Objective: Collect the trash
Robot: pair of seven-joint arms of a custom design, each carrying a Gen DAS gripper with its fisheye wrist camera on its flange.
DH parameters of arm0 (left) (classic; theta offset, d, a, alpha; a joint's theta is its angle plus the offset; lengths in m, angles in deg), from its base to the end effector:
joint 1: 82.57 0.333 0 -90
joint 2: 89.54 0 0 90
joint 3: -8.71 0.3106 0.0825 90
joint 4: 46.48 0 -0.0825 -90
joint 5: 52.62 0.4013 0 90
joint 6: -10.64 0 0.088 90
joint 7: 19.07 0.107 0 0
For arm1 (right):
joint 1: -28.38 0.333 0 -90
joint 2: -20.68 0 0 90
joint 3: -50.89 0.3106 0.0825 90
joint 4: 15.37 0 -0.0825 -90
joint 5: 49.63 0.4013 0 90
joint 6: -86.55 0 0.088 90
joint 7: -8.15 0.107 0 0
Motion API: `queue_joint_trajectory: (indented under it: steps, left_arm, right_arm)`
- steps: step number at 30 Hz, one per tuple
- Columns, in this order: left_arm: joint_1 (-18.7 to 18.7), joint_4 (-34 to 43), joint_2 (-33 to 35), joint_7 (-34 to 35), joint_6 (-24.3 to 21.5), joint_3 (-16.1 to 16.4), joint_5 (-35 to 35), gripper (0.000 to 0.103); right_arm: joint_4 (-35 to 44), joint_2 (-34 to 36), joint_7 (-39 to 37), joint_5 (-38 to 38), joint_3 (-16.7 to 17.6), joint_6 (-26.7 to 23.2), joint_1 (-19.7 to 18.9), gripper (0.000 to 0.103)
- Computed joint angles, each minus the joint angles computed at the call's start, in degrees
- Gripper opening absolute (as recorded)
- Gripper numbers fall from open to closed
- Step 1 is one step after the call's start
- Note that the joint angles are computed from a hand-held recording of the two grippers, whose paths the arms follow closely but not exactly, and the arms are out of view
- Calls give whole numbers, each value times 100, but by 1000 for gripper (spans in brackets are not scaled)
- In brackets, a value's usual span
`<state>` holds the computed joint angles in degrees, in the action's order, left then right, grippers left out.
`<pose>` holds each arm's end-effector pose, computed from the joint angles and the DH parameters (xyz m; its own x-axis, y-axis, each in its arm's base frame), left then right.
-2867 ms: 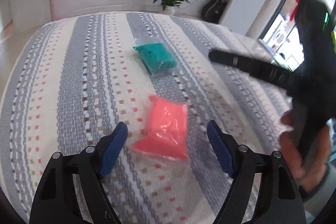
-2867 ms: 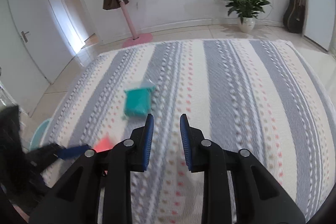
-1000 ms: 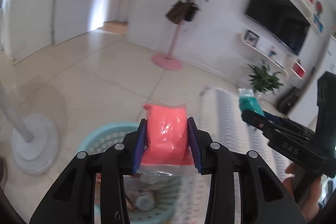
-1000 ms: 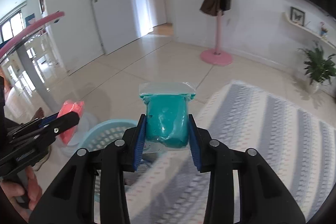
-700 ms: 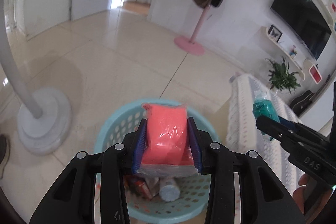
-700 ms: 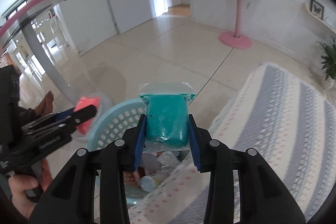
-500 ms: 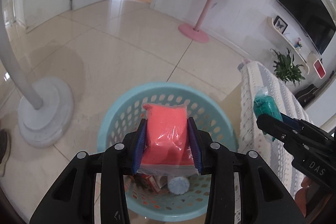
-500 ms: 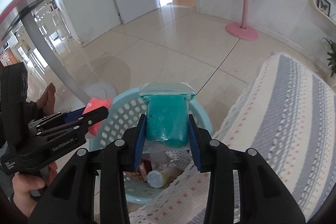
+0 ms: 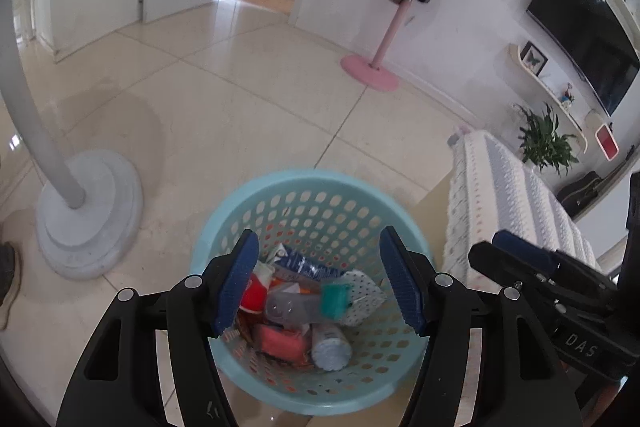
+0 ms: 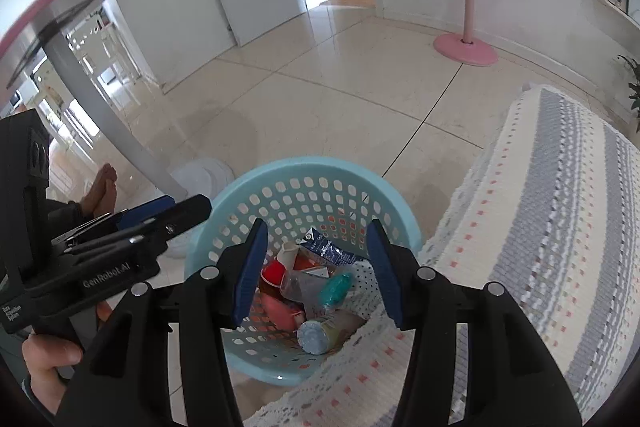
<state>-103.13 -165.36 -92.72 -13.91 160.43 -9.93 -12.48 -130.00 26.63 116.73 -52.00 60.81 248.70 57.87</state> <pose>0.4492 -0.3884 0.5020 0.1551 -0.9380 0.3101 -0.7112 -0.3239 -0.6240 0.4939 0.4044 0.4795 0.4379 -0.8777 -0.1949 -0.7379 -0.2270 -0.6356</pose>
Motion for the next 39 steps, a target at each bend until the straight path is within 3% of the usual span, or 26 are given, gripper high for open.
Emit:
queue_joint_trajectory:
  steps: [4,8,10,12,15,17,22,24,27,32,39]
  left_arm:
    - [-91,328,-87,-250,-346,-170,629,61]
    - [-315,763,-49,-429,-789,-371,1158,64]
    - [-494,978,15,-524,-1045,-496,1462,69]
    - [-700,1212,142,-542,-1312,-582,1690,70]
    - [-1124,1675,466,-730,-1861,-678,2204,76]
    - [-1516,2116,828,-939,-2505,-730,2771,85]
    - [-2275,3007,1526,-727,-3183,-590,3320,85]
    - [-2464,3166,1632,-677,-3160,-485,3376,85]
    - [-2873,3356,1795,-723,-3521,-300,3685,89]
    - [-3324,3342,1967,-772,-3910,-28,3996,90]
    - [-3273,2883,1893,-1626,-3911,40,3983,90]
  right_arm:
    - [-552,-652,469,-565,-71,206,-14,48]
    - [-1224,-1551,1218,-1445,94,316,-361,49]
    - [-1700,-2188,1731,-1866,295,393,-730,62]
    - [-2129,-2779,2111,-2163,535,430,-1130,68]
    - [-2806,-3701,2559,-2364,848,433,-1652,70]
    - [-3260,-4311,2834,-2430,1055,462,-1984,72]
    - [-4090,-5371,2868,-2375,1148,540,-2313,73]
    - [-4376,-5745,2793,-2303,1106,637,-2360,73]
    - [-4726,-6265,2704,-2191,1164,695,-2492,73]
    - [-5068,-6749,2833,-2065,1579,782,-2856,79]
    - [-5309,-6689,3210,-2044,2215,1232,-3319,83]
